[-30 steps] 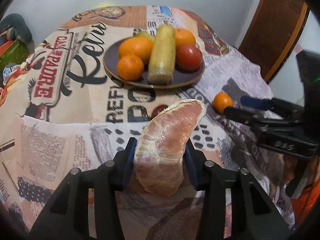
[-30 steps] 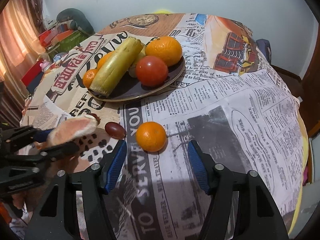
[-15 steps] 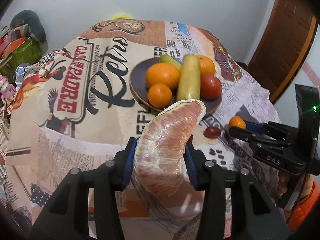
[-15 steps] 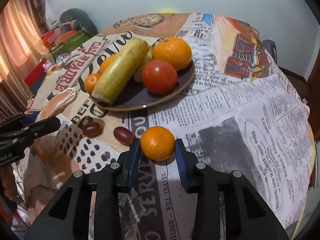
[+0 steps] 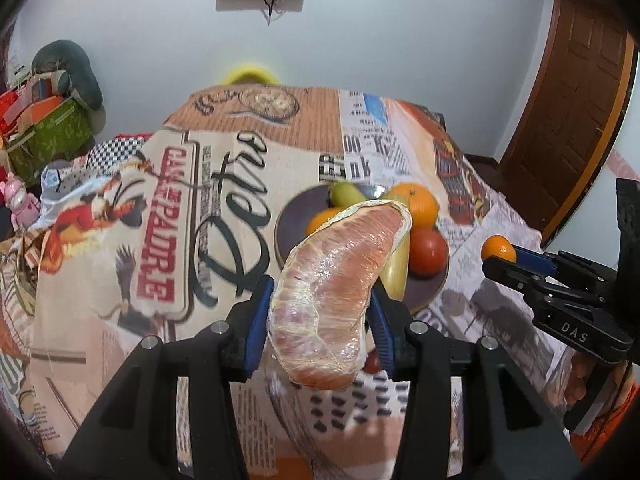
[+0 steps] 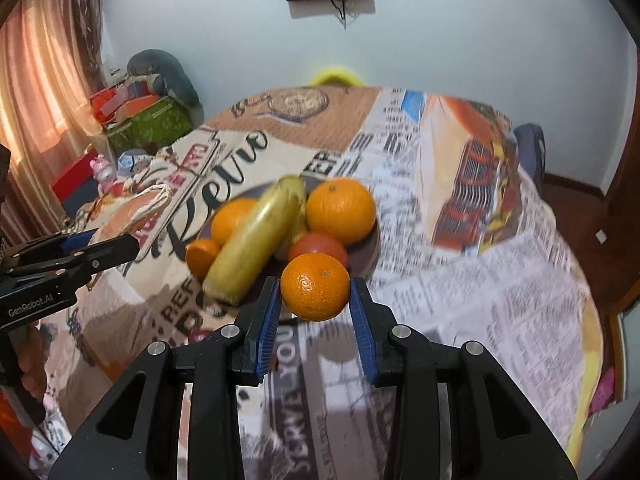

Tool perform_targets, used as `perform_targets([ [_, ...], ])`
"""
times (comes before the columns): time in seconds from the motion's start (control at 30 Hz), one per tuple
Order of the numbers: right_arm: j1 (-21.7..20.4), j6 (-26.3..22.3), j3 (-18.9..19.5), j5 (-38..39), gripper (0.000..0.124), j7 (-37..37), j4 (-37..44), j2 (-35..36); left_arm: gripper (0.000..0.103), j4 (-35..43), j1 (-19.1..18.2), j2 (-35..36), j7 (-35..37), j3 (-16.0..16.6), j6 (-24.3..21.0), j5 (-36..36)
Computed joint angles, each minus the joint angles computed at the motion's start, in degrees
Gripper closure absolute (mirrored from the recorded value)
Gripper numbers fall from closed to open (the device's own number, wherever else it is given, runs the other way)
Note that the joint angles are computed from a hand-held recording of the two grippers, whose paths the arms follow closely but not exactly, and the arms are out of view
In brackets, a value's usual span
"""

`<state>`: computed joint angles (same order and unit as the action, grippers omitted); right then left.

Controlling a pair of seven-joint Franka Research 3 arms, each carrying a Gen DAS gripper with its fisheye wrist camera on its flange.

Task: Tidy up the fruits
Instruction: 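Lower the pomelo segment onto the plate with the left gripper while the right gripper lowers the mandarin there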

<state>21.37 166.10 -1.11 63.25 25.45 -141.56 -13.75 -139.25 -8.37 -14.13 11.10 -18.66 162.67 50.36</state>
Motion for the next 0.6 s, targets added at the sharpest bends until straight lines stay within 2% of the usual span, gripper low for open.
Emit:
perform_targets([
  [0.27, 0.13, 0.47, 0.28, 3.4, 0.092, -3.49, 4.21, 2.8, 0.058, 4.77, 0.95, 4.12, -0.72, 0.89, 0.04, 3.56],
  [0.6, -1.77, 0.38, 2.38, 4.2, 0.092, -4.55, 9.28, 8.03, 0.058, 9.98, 0.07, 11.01, 0.56, 4.83, 0.76, 3.78],
])
